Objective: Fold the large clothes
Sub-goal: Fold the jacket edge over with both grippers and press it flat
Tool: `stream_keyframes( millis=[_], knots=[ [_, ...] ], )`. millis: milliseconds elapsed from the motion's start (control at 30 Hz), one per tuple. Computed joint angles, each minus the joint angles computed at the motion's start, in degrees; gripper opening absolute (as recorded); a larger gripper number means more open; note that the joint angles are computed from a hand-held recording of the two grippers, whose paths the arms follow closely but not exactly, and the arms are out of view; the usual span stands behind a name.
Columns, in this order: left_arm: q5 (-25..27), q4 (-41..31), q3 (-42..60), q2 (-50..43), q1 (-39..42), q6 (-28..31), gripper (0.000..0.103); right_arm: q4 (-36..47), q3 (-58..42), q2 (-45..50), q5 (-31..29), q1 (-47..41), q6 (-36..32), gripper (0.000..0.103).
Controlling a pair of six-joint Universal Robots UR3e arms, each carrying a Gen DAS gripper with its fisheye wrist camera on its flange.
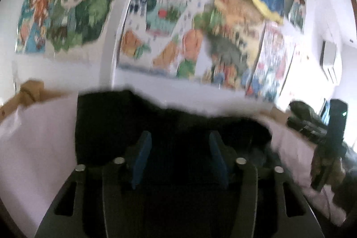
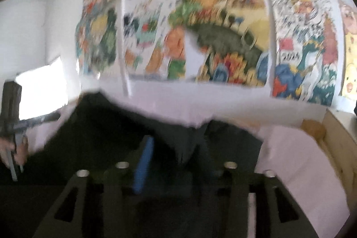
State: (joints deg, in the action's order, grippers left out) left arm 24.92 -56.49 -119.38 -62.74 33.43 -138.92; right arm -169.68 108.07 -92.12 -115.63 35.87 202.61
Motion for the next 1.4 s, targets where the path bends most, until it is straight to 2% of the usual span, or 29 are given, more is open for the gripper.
stream_keyframes(
  millis=[33, 67, 100, 133, 167, 200, 267, 333, 400, 467, 567, 633, 800, 933, 1067, 1133, 1233, 1333, 1400],
  knots=[
    [2.29, 12.0, 1.92, -4.95, -4.44, -10.49, 0.049, 2.7, -3.17, 1.24, 1.7, -1.8, 1.41, 0.047],
    [5.93, 19.39, 4.5, -9.11, -8.51, -17.79, 0.05, 3.85, -6.56, 3.31, 5.43, -4.46, 3.25, 0.047],
    [12.02, 24.04, 9.47, -14.64, -14.4, -23.94, 0.052, 3.78, -8.35, 4.93, 8.77, -6.51, 4.37, 0.047],
    [17.64, 24.22, 15.13, -19.74, -19.82, -26.6, 0.052, 4.71, -10.95, 7.28, 11.33, -7.84, 5.37, 0.047],
    [21.12, 22.92, 18.74, -22.85, -22.84, -27.59, 0.052, 5.76, -13.76, 10.16, 13.72, -8.73, 6.02, 0.046],
    [23.56, 20.07, 22.65, -26.23, -25.68, -27.74, 0.052, 5.75, -14.61, 11.7, 15.87, -9.39, 5.86, 0.039],
    [24.12, 16.77, 25.33, -30.14, -27.74, -26.2, 0.052, 7.5, -18.04, 16.68, 19.6, -8.96, 4.76, 0.028],
    [26.43, 20.33, 21.02, -30.45, -28.42, -23.89, 0.052, 6.89, -18.16, 19.68, 18.78, -6.99, 3.0, 0.024],
    [29.07, 23.01, 16.7, -30.3, -28.43, -19.17, 0.052, 6.45, -17.7, 22.27, 14.88, -4.01, -0.19, 0.022],
    [33.0, 28.19, 11.7, -30.26, -28.85, -15.44, 0.052, 5.08, -15.81, 24.18, 7.64, -0.08, -3.43, 0.018],
    [33.42, 32.48, 6.71, -30.16, -27.61, -11.07, 0.053, 1.46, -13.04, 26.65, -2.27, 4.54, -9.13, 0.017],
    [32.6, 33.42, 5.69, -30.66, -26.72, -10.69, 0.053, -2.27, -11.3, 28.81, -6.5, 5.53, -12.07, 0.017],
    [32.48, 42.48, 3.28, -35.8, -26.87, -11.5, 0.053, -6.12, -9.33, 30.98, 0.64, 0.08, -10.03, 0.017],
    [32.27, 46.81, 5.61, -42.21, -27.62, -13.05, 0.054, -10.28, -7.98, 33.22, 5.73, -3.1, -9.4, 0.017],
    [31.25, 48.69, 5.79, -44.07, -27.06, -13.29, 0.055, -10.52, -8.98, 34.71, 6.07, -3.45, -9.25, 0.017],
    [27.75, 46.78, 4.04, -41.93, -24.73, -11.82, 0.055, -12.77, -6.85, 33.65, 7.0, -3.51, -8.92, 0.017],
    [26.32, 40.56, 2.93, -37.3, -22.83, -10.29, 0.058, -13.35, -3.86, 30.53, 7.42, -3.03, -7.68, 0.017],
    [27.0, 35.76, 0.63, -31.44, -21.24, -8.3, 0.063, -10.65, -2.51, 27.36, 4.59, -0.79, -5.65, 0.023],
    [27.95, 33.28, -1.21, -27.56, -20.36, -7.28, 0.065, -7.61, -3.07, 26.23, 1.1, 1.45, -4.81, 0.031]
  ],
)
